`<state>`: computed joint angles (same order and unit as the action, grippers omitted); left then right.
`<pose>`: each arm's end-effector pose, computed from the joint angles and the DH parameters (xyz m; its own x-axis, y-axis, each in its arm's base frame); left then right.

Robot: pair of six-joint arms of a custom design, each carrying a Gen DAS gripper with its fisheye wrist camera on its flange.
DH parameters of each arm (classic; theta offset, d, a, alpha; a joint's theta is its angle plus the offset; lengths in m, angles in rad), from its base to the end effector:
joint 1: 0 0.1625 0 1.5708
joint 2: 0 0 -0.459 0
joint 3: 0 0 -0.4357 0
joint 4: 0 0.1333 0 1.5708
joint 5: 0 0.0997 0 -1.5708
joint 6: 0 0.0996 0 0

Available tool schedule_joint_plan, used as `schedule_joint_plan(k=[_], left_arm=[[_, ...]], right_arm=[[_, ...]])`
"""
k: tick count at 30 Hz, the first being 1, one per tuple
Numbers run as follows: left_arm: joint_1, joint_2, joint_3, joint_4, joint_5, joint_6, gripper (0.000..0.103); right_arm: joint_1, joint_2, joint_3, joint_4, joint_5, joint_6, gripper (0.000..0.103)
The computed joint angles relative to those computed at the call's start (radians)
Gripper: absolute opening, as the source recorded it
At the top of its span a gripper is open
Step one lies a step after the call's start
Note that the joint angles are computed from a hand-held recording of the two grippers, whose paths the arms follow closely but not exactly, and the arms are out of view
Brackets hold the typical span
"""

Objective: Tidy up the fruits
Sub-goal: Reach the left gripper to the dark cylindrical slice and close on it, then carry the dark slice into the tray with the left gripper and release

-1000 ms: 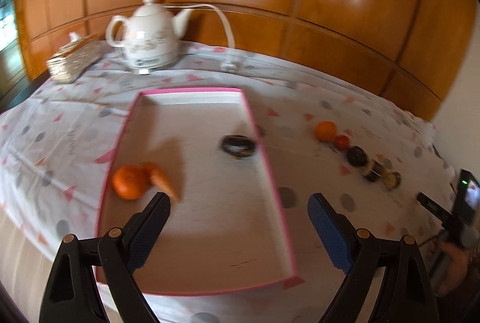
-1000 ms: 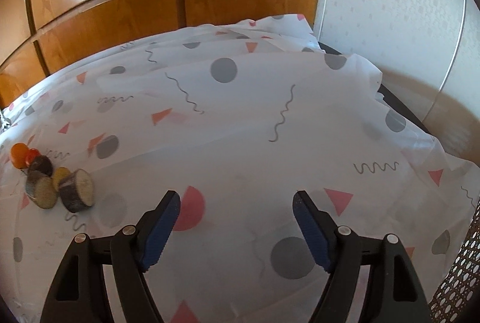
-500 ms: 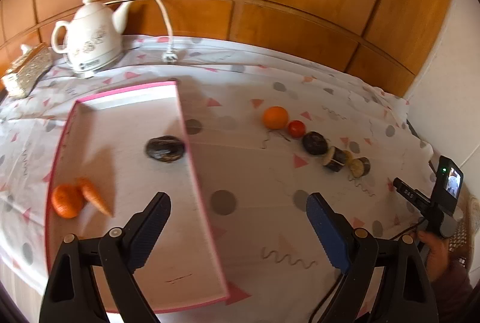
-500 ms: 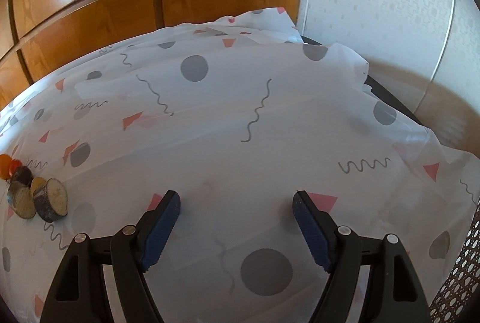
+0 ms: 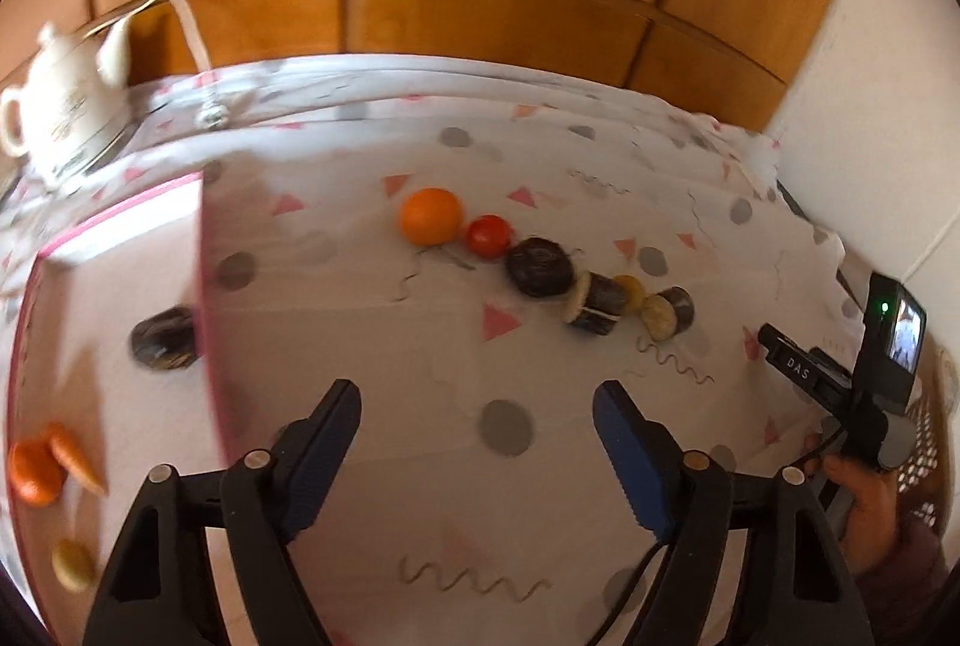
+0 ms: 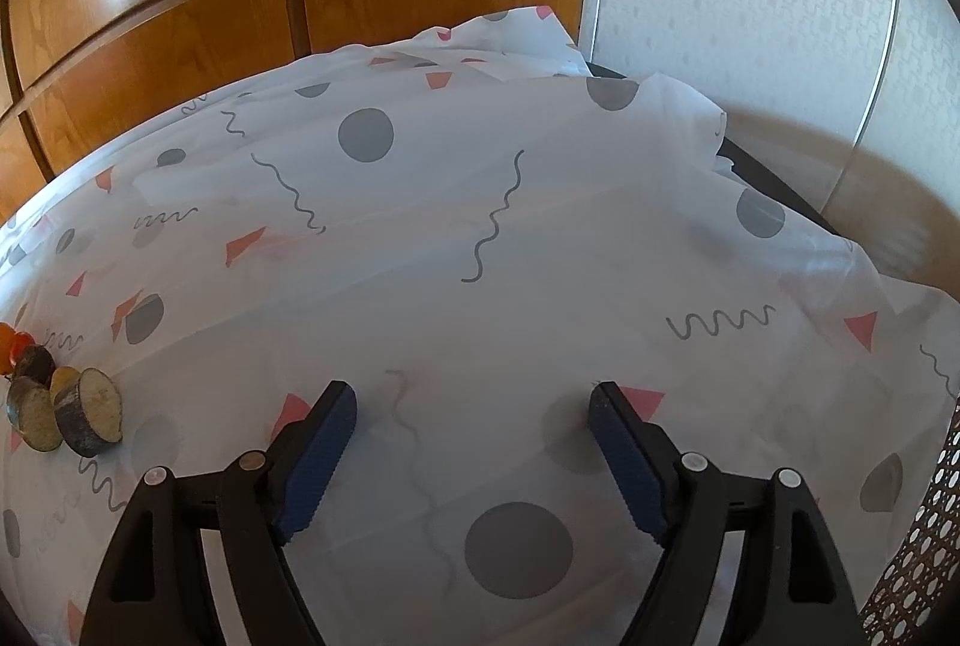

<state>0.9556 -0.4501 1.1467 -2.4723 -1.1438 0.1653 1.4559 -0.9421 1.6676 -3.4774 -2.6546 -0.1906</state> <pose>-0.3558 -0.8060 0.0142 -0.6882 0.5818 -0.4334 0.6877 0.7136 -0.1340 -0.0326 -0.6776 0.3192 -0.3727 0.7786 0.5049 -0.0275 0.5346 -0.8447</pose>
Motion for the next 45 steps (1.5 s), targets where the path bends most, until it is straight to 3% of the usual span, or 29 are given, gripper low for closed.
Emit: schedule_joint_plan(k=[5,10,20,22,29,45], left_arm=[[-0.003,0.060,-0.080,0.073,-0.069,0.035,0.073],[-0.012,0.121,-0.157,0.124,-0.085,0.065,0.049],[-0.018,0.232,-0.300,0.194,-0.076,0.100,0.047],[-0.020,0.241,-0.303,0.184,-0.061,0.117,0.027],[0.000,0.237,-0.309,0.204,-0.124,0.085,0.025],[0.015,0.102,-0.116,0.133,-0.159,0.016,0.025]], right_arm=[[-0.001,-0.002,0.005,-0.002,0.001,0.006,0.083],[-0.002,-0.006,0.010,-0.001,0.010,0.010,0.085],[-0.004,-0.006,0.013,-0.003,0.022,0.010,0.088],[-0.004,-0.005,0.013,-0.004,0.021,0.010,0.089],[-0.003,-0.004,0.013,-0.003,0.020,0.012,0.090],[-0.003,-0.004,0.013,-0.004,0.020,0.012,0.090]])
